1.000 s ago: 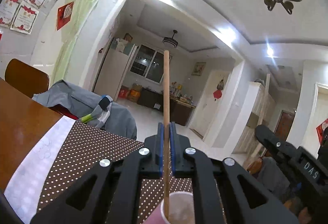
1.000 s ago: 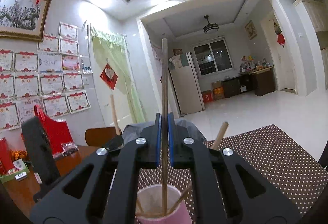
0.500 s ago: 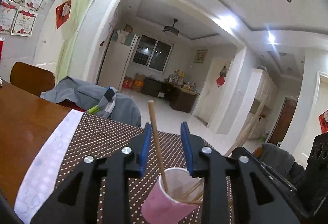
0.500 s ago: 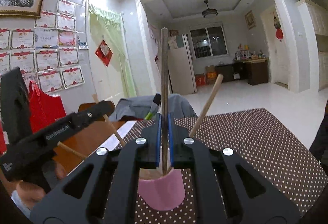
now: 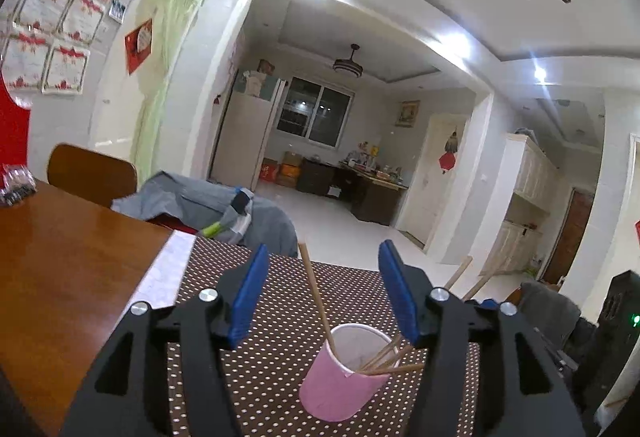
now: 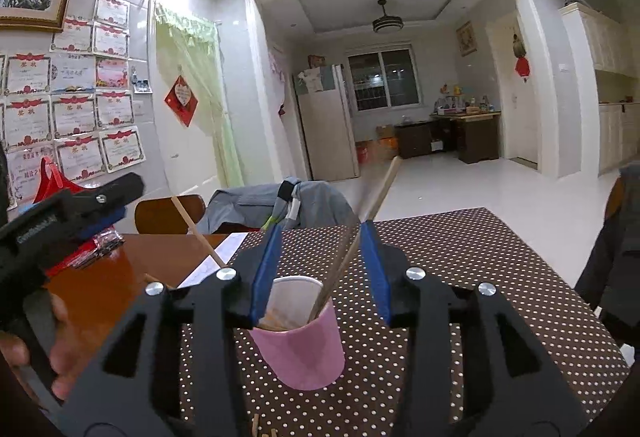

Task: Organize utensils
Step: 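Open the left tool over the cup while the right tool releases its chopstick into it, then move both open tools back down to the chopstick pile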

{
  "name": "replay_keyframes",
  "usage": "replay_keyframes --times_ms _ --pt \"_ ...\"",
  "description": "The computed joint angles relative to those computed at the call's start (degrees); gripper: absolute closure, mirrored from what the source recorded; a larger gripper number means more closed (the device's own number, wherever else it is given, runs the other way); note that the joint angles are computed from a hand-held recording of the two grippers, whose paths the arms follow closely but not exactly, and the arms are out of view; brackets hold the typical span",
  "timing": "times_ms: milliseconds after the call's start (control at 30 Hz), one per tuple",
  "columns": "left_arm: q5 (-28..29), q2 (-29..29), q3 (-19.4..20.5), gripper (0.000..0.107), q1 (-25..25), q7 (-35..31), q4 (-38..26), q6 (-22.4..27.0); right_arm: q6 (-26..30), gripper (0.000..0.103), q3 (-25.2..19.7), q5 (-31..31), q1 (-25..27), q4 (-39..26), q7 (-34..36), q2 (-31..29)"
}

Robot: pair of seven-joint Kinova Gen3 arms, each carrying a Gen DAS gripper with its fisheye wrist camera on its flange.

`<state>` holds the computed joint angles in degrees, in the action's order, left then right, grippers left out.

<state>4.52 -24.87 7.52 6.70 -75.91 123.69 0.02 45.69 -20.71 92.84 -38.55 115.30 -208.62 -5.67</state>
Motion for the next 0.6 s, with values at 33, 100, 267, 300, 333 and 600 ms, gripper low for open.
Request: replay_keyframes --times_ms 33,100,267,300,333,600 --pt "-0.1 -1.0 1.4 0.050 -1.7 0.0 -0.1 1.1 0.3 0.062 -0.2 -0.8 -0.1 0.0 0.5 -0.4" --pt "-0.1 -2.6 2.3 0.050 -2.7 0.1 0.2 2.2 1.0 0.062 -0.8 -2.3 -0.4 0.1 1.5 -1.4" --pt "0.1 -6.7 4.4 0.049 -5.0 1.3 0.6 6.0 3.5 0.062 -3.2 -4.8 -0.9 0.4 4.2 -3.7" --pt "0.1 -7.3 4.6 0.049 -5.2 1.5 0.7 6.5 4.0 0.062 -3.8 -5.3 -1.0 0.6 4.6 -4.1" --pt "0.1 -8.4 5.0 0.049 -5.5 1.8 0.8 7.4 4.4 0.062 -4.3 -6.0 -1.0 0.7 5.1 -4.7" --pt "-0.9 -15.7 8.7 0.045 -8.3 3.5 0.3 16.0 6.4 0.059 -8.5 -11.2 -0.7 1.7 9.0 -8.7"
